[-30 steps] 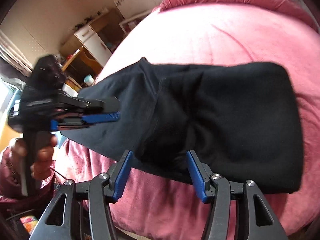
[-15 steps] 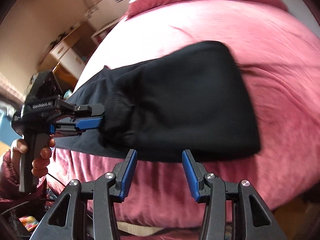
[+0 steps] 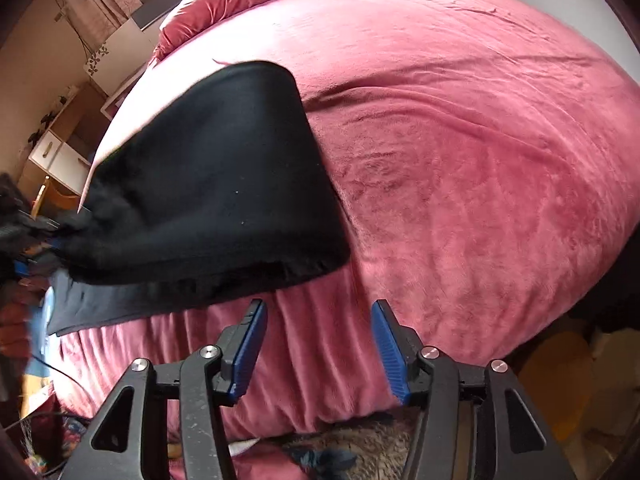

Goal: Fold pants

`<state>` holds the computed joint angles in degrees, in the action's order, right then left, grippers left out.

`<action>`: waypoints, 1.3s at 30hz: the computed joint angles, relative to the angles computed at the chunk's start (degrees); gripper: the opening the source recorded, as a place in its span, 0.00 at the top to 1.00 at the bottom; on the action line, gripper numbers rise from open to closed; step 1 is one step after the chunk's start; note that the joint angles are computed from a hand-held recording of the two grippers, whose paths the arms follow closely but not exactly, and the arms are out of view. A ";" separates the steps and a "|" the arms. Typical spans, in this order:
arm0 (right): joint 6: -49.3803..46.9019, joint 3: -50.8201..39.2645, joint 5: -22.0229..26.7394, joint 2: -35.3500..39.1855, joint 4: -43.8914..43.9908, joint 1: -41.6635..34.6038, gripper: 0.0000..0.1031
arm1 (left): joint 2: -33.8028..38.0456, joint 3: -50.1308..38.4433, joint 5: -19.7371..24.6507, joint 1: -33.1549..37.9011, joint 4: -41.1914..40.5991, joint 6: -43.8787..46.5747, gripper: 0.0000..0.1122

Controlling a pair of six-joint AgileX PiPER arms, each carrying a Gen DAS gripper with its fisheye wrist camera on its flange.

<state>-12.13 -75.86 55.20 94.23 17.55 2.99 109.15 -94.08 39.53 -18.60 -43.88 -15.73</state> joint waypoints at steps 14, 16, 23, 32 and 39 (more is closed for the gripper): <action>10.56 -3.35 -5.98 5.10 -8.72 7.88 0.71 | -7.52 6.96 -1.67 0.10 9.35 -3.77 0.91; 10.76 -3.60 -5.69 5.49 -9.85 8.64 0.71 | -7.50 10.51 -2.18 0.40 9.74 -4.86 0.91; 11.59 -5.75 -3.51 7.13 -11.51 10.41 0.66 | -5.58 11.04 -1.85 -2.26 21.31 -12.42 0.85; 2.69 -9.68 3.88 4.81 -7.42 6.90 0.46 | -7.87 10.51 -1.71 0.81 19.98 -14.18 0.64; 1.95 -21.66 5.68 11.36 1.71 3.53 0.39 | -3.28 1.92 4.41 1.05 25.11 -17.31 0.66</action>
